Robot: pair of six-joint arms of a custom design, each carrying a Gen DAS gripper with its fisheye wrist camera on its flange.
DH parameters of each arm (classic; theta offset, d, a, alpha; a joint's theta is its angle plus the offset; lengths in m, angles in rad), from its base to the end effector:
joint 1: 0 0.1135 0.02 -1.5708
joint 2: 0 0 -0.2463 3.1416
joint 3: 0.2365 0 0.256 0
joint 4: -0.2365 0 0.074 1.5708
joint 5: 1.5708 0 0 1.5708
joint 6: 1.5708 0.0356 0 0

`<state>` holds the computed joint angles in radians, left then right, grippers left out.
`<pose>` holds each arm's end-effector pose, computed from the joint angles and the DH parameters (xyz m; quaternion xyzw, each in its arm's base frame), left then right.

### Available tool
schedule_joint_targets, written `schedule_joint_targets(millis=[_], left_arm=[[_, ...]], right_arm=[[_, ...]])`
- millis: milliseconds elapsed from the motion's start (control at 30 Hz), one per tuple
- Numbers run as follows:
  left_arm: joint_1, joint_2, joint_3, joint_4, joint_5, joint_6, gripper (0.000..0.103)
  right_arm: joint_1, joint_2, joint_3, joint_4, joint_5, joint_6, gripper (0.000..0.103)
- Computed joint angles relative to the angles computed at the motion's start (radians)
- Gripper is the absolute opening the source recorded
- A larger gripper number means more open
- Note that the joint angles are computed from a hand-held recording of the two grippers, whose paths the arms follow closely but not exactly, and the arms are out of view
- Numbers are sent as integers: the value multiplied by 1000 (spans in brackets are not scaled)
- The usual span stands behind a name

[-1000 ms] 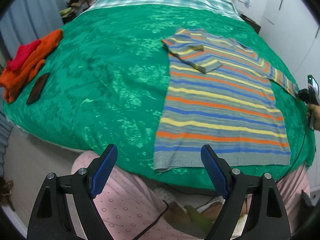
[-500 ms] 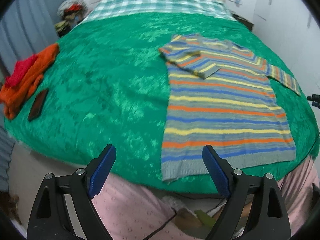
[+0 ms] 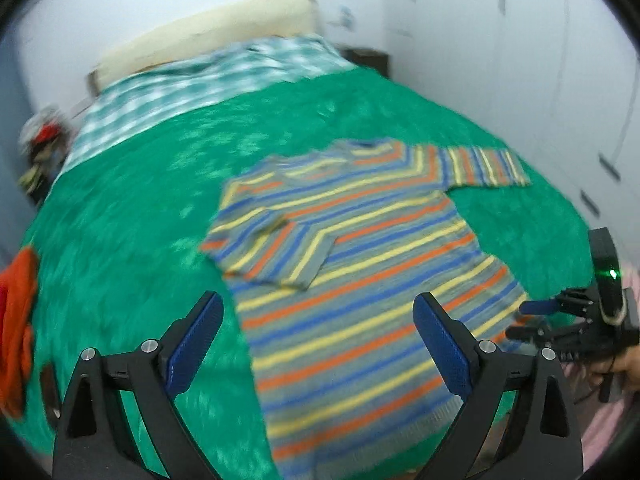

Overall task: Fold small clothes
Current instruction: 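Grasp the other sleeve cuff with the left tool, pull outward, release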

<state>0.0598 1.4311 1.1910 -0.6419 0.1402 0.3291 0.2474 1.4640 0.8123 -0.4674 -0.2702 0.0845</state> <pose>0.3109 0.0136 0.2721 0.1495 0.9273 0.0004 0.3432 0.2646 0.0766 0.1577 -0.1086 0.9601 0.1661 0.1972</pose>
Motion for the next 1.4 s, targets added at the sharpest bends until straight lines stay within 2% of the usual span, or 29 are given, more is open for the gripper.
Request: schedule_joint_targets(millis=[133, 167, 233, 267, 400, 467, 500, 533, 567, 600, 633, 733, 800, 833, 900, 1000, 1067, 1200, 1267, 1400], left_arm=[[-88, 294, 151, 54, -88, 58, 96], [-101, 382, 198, 73, -124, 65, 94], [-113, 520, 282, 80, -199, 68, 83], [-113, 586, 330, 71, -224, 64, 82], [-101, 792, 489, 27, -256, 55, 82], [-84, 828, 509, 27, -221, 28, 84], [-68, 830, 515, 23, -183, -2, 74], [-53, 834, 529, 9, -155, -27, 40], [-41, 843, 557, -17, -142, -49, 16], [-20, 862, 619, -78, -115, -70, 7], [7, 875, 675, -130, -52, -91, 3], [122, 822, 733, -132, 34, -166, 3], [246, 848, 868, -173, 107, -275, 3], [289, 865, 922, -185, 111, -312, 3], [371, 947, 1088, -241, 63, -363, 3], [439, 1051, 1235, -305, -28, -381, 3], [468, 1101, 1281, -334, -54, -387, 3], [476, 1139, 1256, -303, -135, -356, 3], [479, 1186, 1308, -317, -161, -363, 3], [504, 1316, 1505, -419, -183, -383, 3]], right_arm=[[19, 52, -2, 32, 37, -67, 52], [22, 66, -5, 53, 46, -96, 52], [27, 92, -7, 76, 63, -133, 52], [24, 110, 1, 78, 63, -137, 52], [-14, 125, -17, 108, 16, -132, 52], [-22, 125, -24, 113, 11, -140, 52], [-22, 122, -26, 113, 11, -140, 52], [-23, 119, -27, 112, 11, -139, 52], [-24, 117, -28, 111, 11, -138, 52], [-23, 116, -28, 113, 12, -135, 52], [-20, 117, -27, 114, 14, -131, 52], [-18, 120, -23, 111, 16, -117, 52], [-19, 120, -24, 113, 16, -108, 52], [-20, 122, -21, 111, 18, -109, 52], [-14, 123, -23, 117, 28, -104, 52], [-5, 137, -18, 122, 39, -94, 53], [-1, 144, -13, 123, 46, -89, 54], [16, 150, -11, 125, 70, -93, 56], [20, 154, -10, 127, 75, -93, 56], [22, 161, -9, 133, 86, -94, 56]])
